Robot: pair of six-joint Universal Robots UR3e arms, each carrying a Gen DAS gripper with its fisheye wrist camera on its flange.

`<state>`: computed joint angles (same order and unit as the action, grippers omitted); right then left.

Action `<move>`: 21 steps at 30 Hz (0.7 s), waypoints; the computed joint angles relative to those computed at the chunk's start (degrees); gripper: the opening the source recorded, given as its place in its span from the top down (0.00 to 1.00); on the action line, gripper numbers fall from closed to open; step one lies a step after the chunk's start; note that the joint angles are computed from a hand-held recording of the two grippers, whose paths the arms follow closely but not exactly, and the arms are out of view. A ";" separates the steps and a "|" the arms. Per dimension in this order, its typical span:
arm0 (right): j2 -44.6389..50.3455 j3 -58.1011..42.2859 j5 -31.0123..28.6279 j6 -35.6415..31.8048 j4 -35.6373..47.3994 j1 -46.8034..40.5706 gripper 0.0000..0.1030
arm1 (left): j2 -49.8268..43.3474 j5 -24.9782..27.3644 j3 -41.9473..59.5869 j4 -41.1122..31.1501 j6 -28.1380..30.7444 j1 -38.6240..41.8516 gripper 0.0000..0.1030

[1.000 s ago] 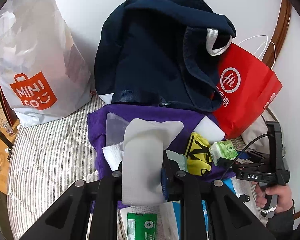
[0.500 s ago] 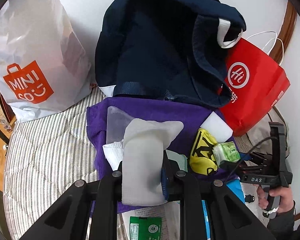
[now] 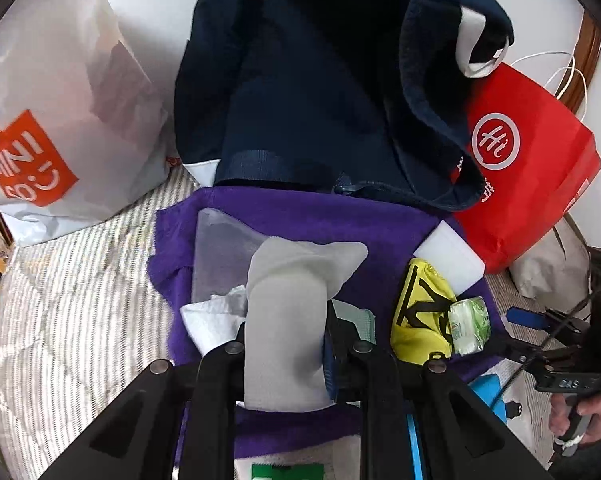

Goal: Organize soft objects
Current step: 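Lower and release the green wipes pack onto the towel with the right gripper while the left holds the cloth, then lower the grey cloth onto the towel and open the left gripper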

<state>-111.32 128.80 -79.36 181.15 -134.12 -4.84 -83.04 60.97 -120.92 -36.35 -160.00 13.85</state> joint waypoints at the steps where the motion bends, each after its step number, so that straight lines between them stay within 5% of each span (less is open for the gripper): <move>1: -0.39 0.09 -0.27 0.09 0.08 -0.05 0.18 | -0.86 0.17 0.13 0.88 -0.37 -0.46 0.82; 21: -4.62 1.94 -0.99 -1.30 1.83 -2.23 0.18 | -17.17 7.67 7.62 11.15 -7.16 -8.55 0.80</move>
<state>-115.94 130.74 -80.36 179.85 -132.29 -7.06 -100.21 68.64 -113.30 -25.20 -167.16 5.30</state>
